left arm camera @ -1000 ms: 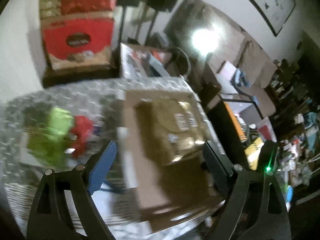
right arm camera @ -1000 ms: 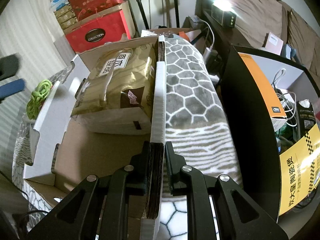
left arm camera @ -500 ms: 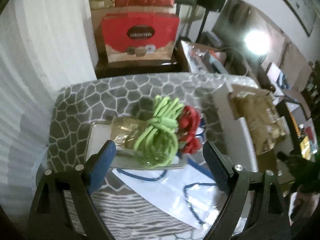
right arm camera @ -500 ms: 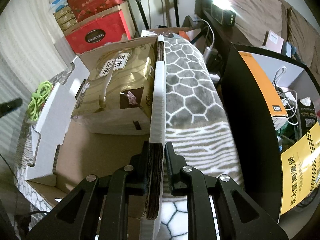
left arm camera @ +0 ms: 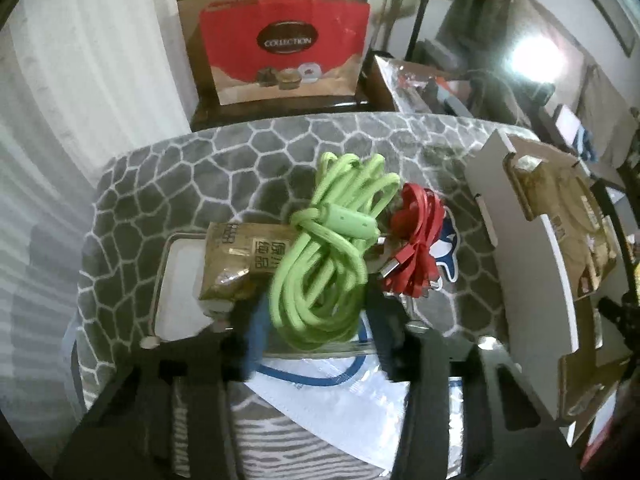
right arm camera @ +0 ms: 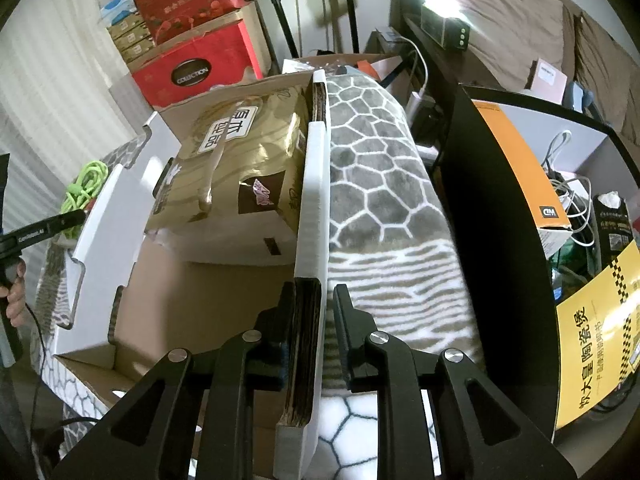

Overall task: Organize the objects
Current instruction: 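Grasp the green coiled cable with the left gripper, then carry the green cable into the box beside the gold bag and release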

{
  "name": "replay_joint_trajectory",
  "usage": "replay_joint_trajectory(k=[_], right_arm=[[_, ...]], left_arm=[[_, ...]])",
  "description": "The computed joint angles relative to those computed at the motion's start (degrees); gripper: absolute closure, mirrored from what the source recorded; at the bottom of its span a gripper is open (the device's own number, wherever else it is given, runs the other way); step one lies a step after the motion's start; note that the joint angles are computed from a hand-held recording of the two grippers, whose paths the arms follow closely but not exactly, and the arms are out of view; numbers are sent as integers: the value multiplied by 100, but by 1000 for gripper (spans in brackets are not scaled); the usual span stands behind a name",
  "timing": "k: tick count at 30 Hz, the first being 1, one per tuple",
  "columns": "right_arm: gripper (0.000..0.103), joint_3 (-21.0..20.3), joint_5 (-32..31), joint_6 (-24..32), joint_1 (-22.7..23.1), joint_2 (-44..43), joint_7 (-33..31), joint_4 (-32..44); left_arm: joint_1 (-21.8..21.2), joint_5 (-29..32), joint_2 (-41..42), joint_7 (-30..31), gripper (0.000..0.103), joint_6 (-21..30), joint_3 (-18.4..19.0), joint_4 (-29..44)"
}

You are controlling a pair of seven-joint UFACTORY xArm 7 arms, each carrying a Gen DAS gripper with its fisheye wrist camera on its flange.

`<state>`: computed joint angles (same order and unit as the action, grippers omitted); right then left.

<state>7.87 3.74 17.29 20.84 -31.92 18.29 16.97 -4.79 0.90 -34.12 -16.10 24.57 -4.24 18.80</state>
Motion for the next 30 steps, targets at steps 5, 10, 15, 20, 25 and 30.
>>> replay_joint_trajectory(k=[5, 10, 15, 20, 25, 30], right_arm=[[85, 23, -7, 23, 10, -106, 58, -40], [85, -67, 64, 65, 84, -215, 7, -70], [85, -57, 90, 77, 85, -271, 20, -81], [87, -34, 61, 112, 64, -291, 6, -83], [87, -37, 61, 135, 69, -315, -5, -87], [87, -68, 101, 153, 98, -348, -17, -92]], left_arm=[[-168, -380, -365, 149, 74, -55, 337, -138], [-371, -649, -1115, 366, 76, 192, 472, -204], [-878, -964, -1622, 639, 77, 489, 475, -68], [-1354, -1372, -1675, 651, 78, 392, 446, 90], [-1725, -1718, -1595, 494, 78, 96, 319, 163], [-2750, -2352, -1095, 1030, 78, -51, 778, 262]])
